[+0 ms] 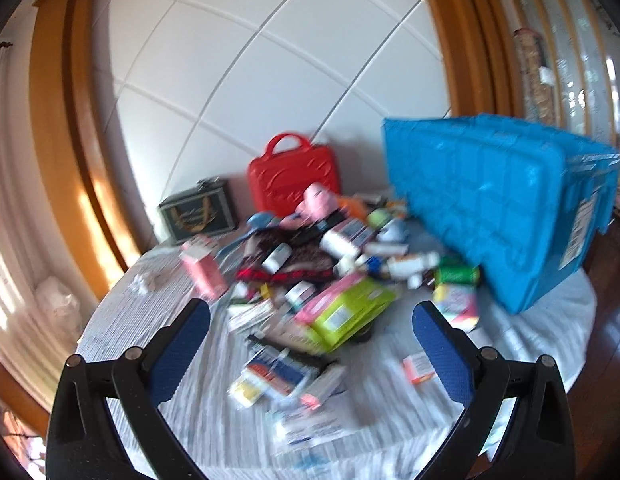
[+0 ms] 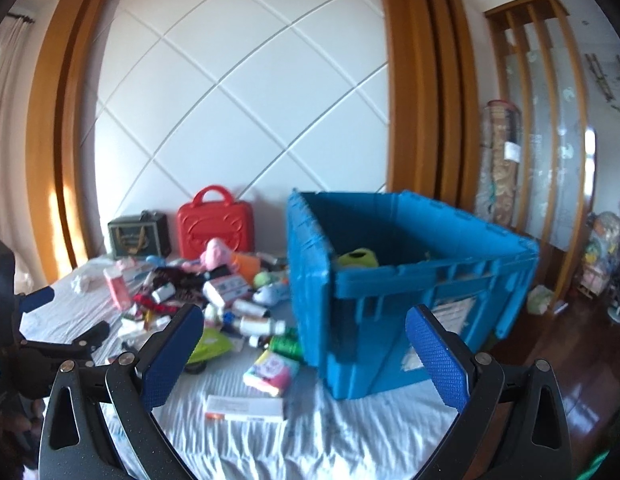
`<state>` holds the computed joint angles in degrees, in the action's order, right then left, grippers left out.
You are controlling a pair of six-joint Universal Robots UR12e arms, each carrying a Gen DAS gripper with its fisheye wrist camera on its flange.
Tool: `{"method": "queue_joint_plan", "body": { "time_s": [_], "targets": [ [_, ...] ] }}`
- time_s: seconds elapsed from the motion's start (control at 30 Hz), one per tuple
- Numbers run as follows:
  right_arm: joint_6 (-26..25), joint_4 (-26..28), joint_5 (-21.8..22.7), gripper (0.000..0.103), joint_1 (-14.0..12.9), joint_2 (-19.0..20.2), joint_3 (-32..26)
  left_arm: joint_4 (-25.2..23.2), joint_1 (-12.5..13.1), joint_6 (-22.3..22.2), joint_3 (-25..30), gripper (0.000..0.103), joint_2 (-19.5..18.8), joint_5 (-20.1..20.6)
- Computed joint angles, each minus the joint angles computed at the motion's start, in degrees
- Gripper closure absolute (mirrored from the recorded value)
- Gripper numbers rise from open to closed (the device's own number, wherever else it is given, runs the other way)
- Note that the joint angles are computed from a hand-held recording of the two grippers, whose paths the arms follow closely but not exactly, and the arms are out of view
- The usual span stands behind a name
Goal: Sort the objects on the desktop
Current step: 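Move both tools over the cluttered pile on the table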
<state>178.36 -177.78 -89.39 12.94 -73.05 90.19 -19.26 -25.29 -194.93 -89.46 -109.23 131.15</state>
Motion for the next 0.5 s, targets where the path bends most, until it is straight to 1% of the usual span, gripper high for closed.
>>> {"method": "queue_joint_plan", "body": {
  "time_s": [0.07, 0.13, 0.2, 0.27, 0.37, 0.4, 0.5],
  "targets": [
    [-0.66, 2.91, 1.67, 0.000, 0.32, 1.13, -1.27, -1.88, 1.05, -1.98, -2.99, 0.000, 1.46, 0.95],
    [-0.76, 4.39, 2.40, 0.000, 0.81, 2.40, -2.30, -3.66, 2.41, -4.65, -5.70, 0.000, 2.97, 0.50],
    [-0.88, 6.55, 4.45, 0.000, 1.18, 3.90, -3.78, -6.19, 3.75, -7.29, -7.36, 0.000, 3.87, 0.37],
    [-1.07, 8.92, 6.68, 0.000, 1.60, 5.54, -5.64, -7.29, 5.21, -8.41, -8.49, 0.000, 4.38, -0.35],
    [-0.08, 14.48, 8.12, 0.000, 2.88, 9.32, -10.62, -6.75, 7.20, -8.07, -9.12, 0.000, 4.39, -1.66],
    [0.35, 16.42, 9.64, 0.000, 3.32, 11.17, -12.98, -6.18, 7.92, -7.54, -9.34, 0.000, 4.33, -2.44],
    [0.46, 22.00, 9.45, 0.000, 4.85, 15.77, -19.28, -3.94, 9.81, -4.99, -9.97, 0.000, 3.82, -5.35]
  ]
}}
